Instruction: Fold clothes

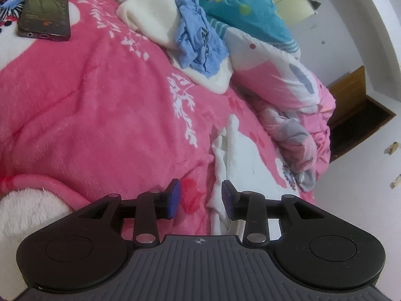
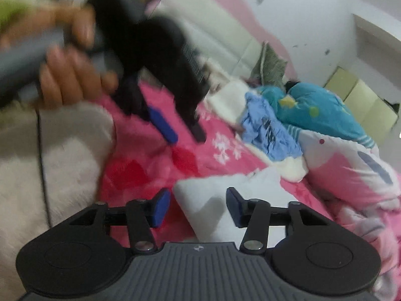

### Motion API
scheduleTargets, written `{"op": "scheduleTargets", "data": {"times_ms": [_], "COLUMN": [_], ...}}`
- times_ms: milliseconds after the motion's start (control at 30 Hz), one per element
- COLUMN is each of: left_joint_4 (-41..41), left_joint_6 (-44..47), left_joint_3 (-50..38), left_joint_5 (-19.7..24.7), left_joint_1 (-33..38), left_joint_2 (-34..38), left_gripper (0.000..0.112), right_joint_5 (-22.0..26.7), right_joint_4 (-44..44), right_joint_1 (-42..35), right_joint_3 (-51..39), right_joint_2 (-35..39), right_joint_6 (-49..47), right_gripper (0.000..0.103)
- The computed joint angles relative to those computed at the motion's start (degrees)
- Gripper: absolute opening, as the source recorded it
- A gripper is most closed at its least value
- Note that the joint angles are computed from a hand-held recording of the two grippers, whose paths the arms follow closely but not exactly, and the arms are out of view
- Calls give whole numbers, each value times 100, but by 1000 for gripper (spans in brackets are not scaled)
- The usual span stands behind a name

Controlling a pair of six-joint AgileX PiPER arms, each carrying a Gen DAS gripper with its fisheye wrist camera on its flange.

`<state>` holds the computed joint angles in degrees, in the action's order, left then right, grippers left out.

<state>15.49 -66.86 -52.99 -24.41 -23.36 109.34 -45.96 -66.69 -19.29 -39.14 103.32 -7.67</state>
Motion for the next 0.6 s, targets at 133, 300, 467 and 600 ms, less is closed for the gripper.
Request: {"op": "scheduleTargets", "data": {"times_ms": [133,300,467,600], "left_joint_4": [529,1825,3503,4804], "left_joint_6": [-455,-1686,-3543,-5024], "left_joint_3": [29,-277,-1186,-2248], "left_joint_5": [-293,-844,-1670,-1723], "left_joint_1": [176,547,939,1050], "left_joint_2": [89,395,1048,1604], "left_gripper": [36,40,43,44], "right_joint_5": [358,263,311,378], "right_joint_4": [426,281,27,-52], "right_joint_1": [267,87,-65,-141], "right_joint_3": [-174,-395,-568,-600], "right_joint_2": [96,10,-198,-384], "right_joint_6": [-55,831,1657,2033], "right_gripper": [14,3,3,3]}}
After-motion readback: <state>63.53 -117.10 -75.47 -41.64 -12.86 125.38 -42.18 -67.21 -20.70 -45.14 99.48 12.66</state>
